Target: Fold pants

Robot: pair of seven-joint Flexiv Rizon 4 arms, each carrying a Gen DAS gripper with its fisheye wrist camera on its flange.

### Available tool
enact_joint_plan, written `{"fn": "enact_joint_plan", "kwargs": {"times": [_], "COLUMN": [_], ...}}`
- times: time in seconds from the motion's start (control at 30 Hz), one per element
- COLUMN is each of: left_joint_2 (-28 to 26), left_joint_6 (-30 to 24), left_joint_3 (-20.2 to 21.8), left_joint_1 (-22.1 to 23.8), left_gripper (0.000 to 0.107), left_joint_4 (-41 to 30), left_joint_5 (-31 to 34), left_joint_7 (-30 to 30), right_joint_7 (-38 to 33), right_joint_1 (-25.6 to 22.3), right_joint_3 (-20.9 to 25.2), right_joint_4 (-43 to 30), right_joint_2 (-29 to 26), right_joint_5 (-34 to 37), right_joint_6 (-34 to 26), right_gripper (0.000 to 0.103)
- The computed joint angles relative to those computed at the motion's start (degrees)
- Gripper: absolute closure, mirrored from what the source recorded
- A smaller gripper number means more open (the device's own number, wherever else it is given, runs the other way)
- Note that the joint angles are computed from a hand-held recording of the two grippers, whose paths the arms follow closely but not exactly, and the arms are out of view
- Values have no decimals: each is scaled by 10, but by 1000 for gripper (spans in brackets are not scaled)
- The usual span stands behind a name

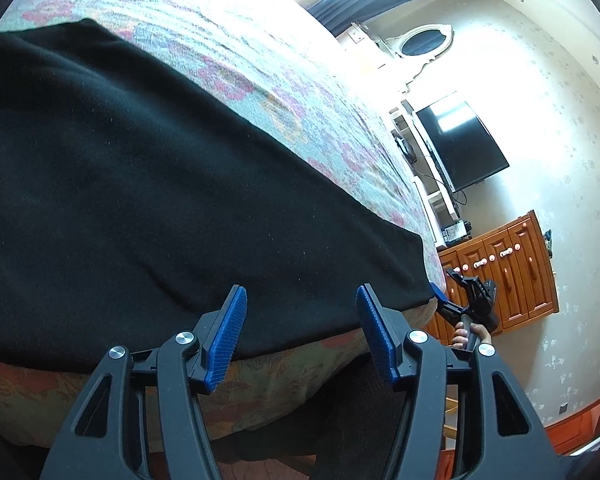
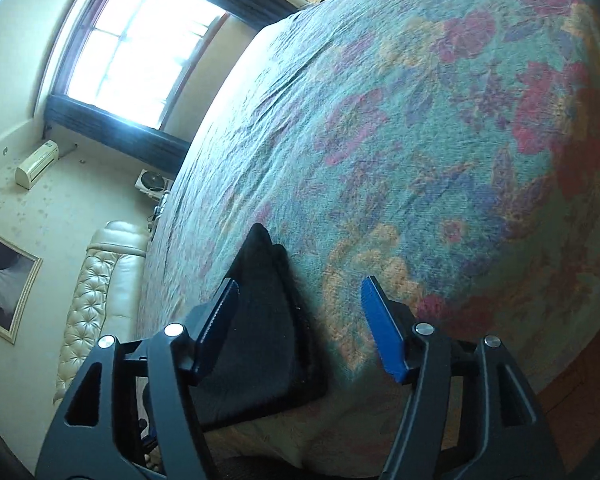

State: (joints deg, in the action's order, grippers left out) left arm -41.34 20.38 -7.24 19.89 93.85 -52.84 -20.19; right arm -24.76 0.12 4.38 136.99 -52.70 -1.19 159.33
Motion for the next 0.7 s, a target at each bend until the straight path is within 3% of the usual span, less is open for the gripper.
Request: {"fn": "enact_joint_plan", "kwargs": {"times": [0.1,0.2,0.33,0.4,0.47,0.53,0.7], "left_joint_2": [-4,-12,-19,-22,-24,-25,-26], "left_joint_6": [8,14,24,27,29,28,27], "left_joint_3": [-1,3,2,0,-2,-2,-1], "left_joint_1": [2,4,6,8,8,8,9], "left_gripper": [40,40,40,40,40,37,36], "left_joint_4": [-5,-15,-20,-23,-25,-28,-32], "left_joint_5": [-10,-5,2,4,6,11,25], "left_joint_7": [-5,-21,-28,-29,-31,-34,-31], "right_joint_7": [28,29,57,52,62,65,31], "right_joint_1": [-43,-71,-140,-138,-136,-133,-106], "right_joint_3": [2,2,20,15,18,15,22], "right_joint_4": [-41,-55,-57,-51,-47,-41,-19], "right_joint_2": [1,9,24,40,50,66,88], "right_joint_5": [-112,-192,-362,-374,-361,-355,-291], "right_joint_6": [-59,-99,-147,-171,-189,-226,-234], "right_gripper": [39,25,25,26,43,86,87]}}
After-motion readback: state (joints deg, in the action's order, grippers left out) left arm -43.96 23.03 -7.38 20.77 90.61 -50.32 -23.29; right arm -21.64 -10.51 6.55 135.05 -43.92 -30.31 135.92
